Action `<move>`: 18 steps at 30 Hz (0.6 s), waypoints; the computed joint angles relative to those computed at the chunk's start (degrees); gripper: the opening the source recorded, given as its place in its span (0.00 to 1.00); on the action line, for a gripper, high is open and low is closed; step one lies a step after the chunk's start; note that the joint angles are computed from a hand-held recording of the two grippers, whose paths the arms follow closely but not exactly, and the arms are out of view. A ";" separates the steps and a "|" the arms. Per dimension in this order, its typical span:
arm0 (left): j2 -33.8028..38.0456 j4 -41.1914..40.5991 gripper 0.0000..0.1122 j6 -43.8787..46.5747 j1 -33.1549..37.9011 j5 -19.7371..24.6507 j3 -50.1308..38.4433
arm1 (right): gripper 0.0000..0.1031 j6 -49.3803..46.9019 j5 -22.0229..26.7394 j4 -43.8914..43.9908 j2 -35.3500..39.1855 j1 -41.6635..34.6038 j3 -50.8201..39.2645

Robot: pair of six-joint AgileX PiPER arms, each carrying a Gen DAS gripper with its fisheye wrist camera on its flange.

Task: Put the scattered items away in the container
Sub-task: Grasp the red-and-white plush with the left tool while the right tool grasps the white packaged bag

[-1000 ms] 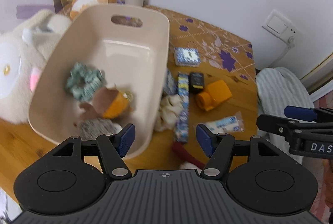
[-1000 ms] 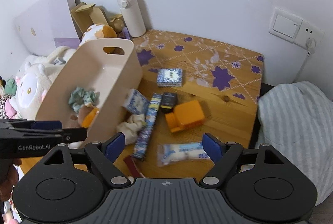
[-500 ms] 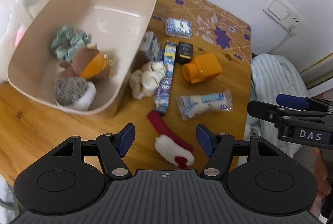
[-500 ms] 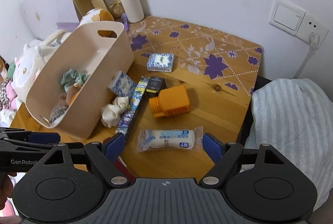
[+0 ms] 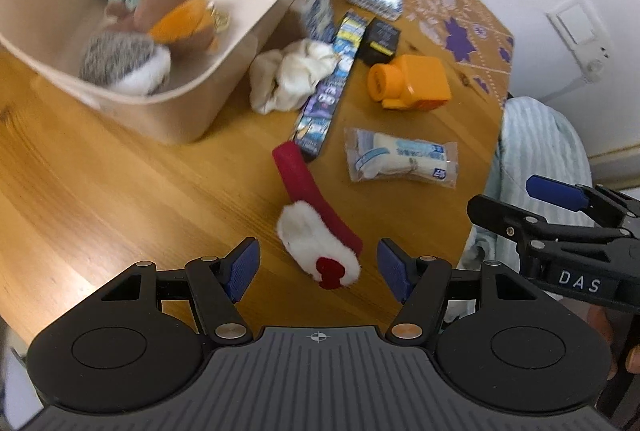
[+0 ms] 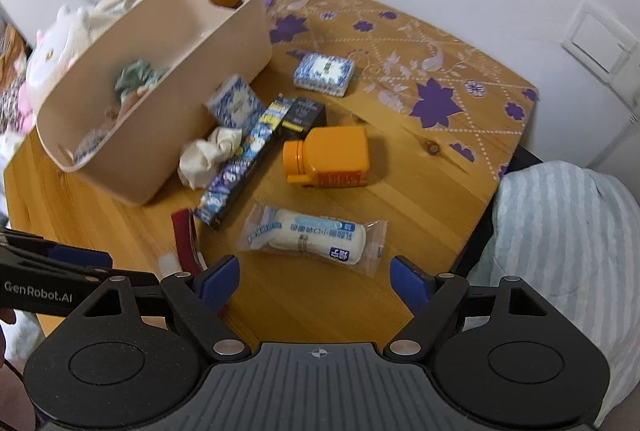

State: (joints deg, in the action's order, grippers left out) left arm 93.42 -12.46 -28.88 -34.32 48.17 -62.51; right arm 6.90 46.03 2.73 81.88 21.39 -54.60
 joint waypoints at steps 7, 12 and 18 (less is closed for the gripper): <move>2.92 -1.16 0.59 -3.79 -0.80 -3.30 1.14 | 0.81 -7.57 -1.48 0.53 4.11 -1.28 -0.07; 5.89 0.83 0.59 -7.78 -2.04 -3.80 -0.14 | 0.81 -15.62 -3.74 1.62 7.04 -2.31 -0.09; 9.10 2.62 0.59 -11.23 -2.70 -3.78 -1.45 | 0.81 -29.12 -8.19 5.66 10.53 -3.67 0.21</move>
